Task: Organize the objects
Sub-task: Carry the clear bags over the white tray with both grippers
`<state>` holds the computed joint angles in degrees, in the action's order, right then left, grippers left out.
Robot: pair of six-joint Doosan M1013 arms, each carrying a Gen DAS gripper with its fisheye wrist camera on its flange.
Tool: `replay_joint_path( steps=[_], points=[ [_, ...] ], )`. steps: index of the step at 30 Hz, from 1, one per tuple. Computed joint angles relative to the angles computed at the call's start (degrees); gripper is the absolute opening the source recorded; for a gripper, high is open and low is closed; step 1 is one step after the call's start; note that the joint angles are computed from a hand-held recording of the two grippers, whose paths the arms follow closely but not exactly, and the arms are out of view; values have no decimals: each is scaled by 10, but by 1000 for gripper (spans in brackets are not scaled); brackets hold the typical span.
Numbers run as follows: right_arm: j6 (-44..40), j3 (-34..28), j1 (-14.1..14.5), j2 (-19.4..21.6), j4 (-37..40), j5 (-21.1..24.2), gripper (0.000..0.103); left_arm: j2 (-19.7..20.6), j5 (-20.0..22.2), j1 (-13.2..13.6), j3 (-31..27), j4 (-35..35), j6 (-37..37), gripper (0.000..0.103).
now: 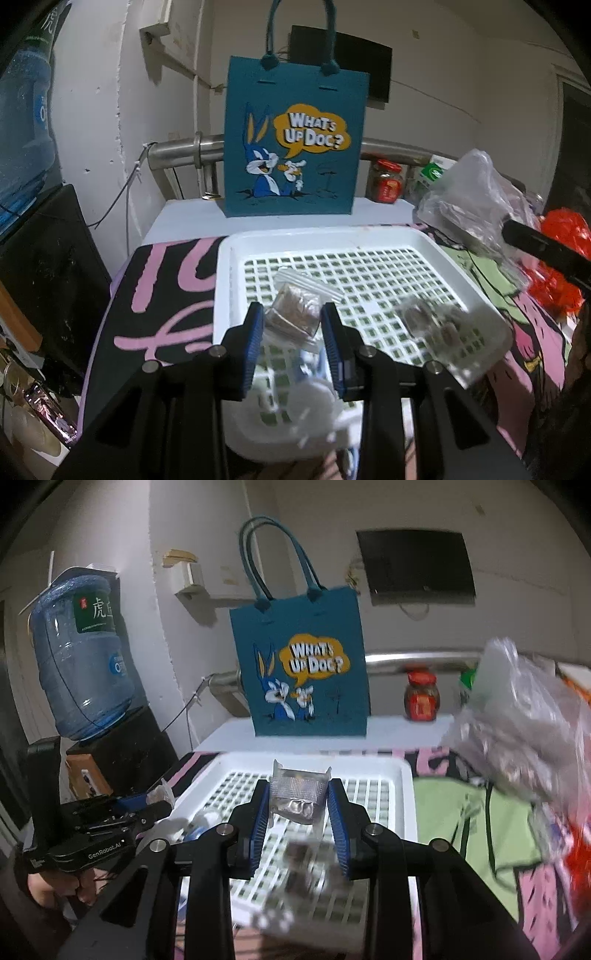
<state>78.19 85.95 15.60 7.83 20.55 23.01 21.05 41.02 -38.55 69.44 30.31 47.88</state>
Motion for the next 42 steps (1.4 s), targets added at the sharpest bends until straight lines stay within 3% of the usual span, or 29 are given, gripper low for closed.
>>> replay_joint_path(
  steps=[7,10,14,23,37,42],
  points=[
    [-29,-15,-13,18,67,6,31,7,-14,16,-8,-22,-13,31],
    [3,-13,-12,23,37,9,31,6,-26,22,2,-44,-12,31],
    [52,-18,-14,34,0,39,31,11,13,22,-5,-69,14,31],
    [124,-31,-10,53,-89,98,31,22,56,19,-13,-92,50,31],
    [130,-37,0,66,-126,121,31,24,58,13,-8,-112,82,31],
    [138,-39,4,69,-139,126,38,20,41,14,-2,-123,85,33]
  ],
)
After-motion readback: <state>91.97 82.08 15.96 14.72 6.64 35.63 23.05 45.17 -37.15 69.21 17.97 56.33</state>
